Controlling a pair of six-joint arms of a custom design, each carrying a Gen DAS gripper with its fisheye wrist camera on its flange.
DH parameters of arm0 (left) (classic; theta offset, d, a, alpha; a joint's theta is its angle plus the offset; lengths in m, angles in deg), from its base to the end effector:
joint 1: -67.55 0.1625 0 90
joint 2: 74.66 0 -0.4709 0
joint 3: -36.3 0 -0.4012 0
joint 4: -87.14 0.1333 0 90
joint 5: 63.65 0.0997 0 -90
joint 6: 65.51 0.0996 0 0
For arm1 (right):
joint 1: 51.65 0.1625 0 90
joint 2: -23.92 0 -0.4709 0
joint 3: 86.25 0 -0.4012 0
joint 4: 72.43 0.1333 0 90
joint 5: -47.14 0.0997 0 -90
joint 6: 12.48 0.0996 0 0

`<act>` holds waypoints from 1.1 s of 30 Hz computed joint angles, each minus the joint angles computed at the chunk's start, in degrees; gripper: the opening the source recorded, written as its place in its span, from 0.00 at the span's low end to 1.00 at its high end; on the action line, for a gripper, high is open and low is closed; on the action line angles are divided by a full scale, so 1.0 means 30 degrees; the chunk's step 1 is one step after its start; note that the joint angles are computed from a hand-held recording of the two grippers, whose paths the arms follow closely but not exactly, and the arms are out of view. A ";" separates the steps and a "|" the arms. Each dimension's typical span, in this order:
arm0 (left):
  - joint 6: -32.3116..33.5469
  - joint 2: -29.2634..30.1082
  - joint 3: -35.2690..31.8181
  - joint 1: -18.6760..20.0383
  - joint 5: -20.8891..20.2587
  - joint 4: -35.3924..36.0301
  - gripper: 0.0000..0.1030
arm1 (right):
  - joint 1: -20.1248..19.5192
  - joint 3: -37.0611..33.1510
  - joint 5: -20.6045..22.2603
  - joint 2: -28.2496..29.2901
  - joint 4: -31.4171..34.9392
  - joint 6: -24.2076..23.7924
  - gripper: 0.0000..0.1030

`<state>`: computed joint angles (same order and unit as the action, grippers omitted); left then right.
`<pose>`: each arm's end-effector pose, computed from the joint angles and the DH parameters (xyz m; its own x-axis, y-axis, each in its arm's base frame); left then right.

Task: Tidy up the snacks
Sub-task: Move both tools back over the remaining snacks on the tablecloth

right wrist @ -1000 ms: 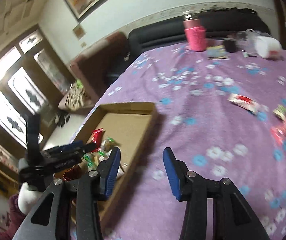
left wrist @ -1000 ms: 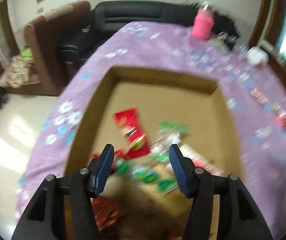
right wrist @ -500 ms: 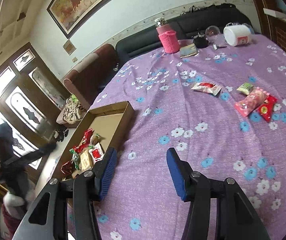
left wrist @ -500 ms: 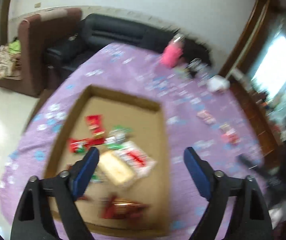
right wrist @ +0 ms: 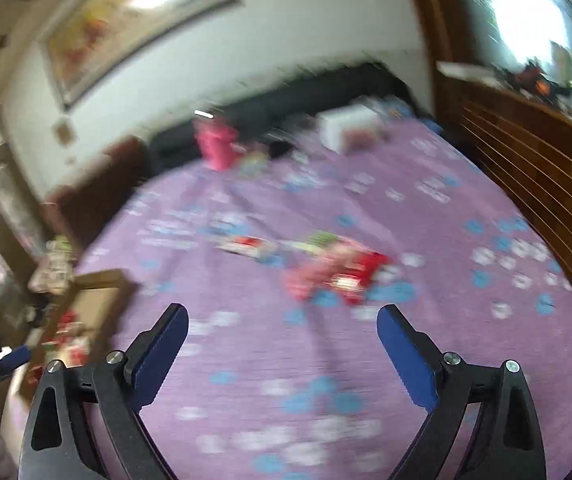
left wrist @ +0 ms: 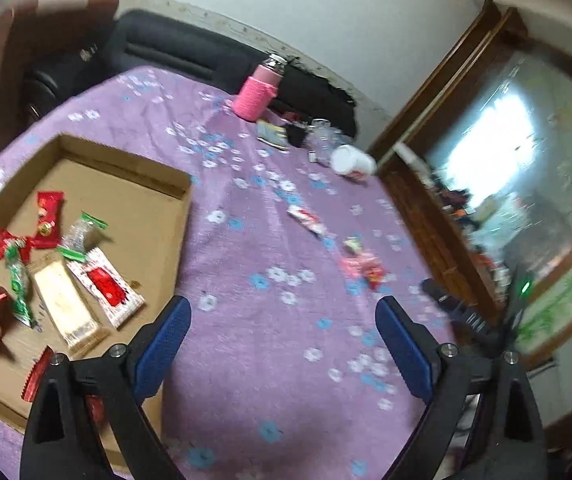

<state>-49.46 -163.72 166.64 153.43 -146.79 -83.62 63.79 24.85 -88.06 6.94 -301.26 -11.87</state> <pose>0.1126 -0.4583 0.3557 -0.9416 0.2086 -0.2644 0.3286 0.7411 -0.5855 0.2893 -0.4623 -0.0799 -0.8539 0.1549 0.4968 -0.2962 0.6402 -0.7088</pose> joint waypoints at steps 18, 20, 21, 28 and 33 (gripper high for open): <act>0.0819 0.1315 0.1489 -0.0398 0.3094 -0.2565 0.90 | -0.3221 -0.4225 0.1673 -0.0585 0.7966 0.1859 0.71; 0.0852 0.1237 0.1514 -0.0413 0.3028 -0.2348 0.90 | -0.3285 -0.5228 0.0644 -0.0137 0.9384 0.1656 0.71; 0.0928 0.1197 0.1561 -0.0468 0.3044 -0.2370 0.90 | -0.3289 -0.5537 0.0396 0.0053 0.9822 0.1519 0.58; 0.1141 0.0761 0.1609 -0.0591 0.2635 -0.2122 0.90 | -0.3059 -0.3964 0.4283 -0.0536 1.1076 0.1750 0.31; 0.1138 0.0616 0.1687 -0.0559 0.2417 -0.1772 0.90 | -0.2794 -0.1408 0.8498 -0.1376 0.9887 0.1256 0.32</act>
<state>-46.05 -161.87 171.70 151.76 -139.54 -88.94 55.41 20.62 -62.57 2.81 -271.60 -8.10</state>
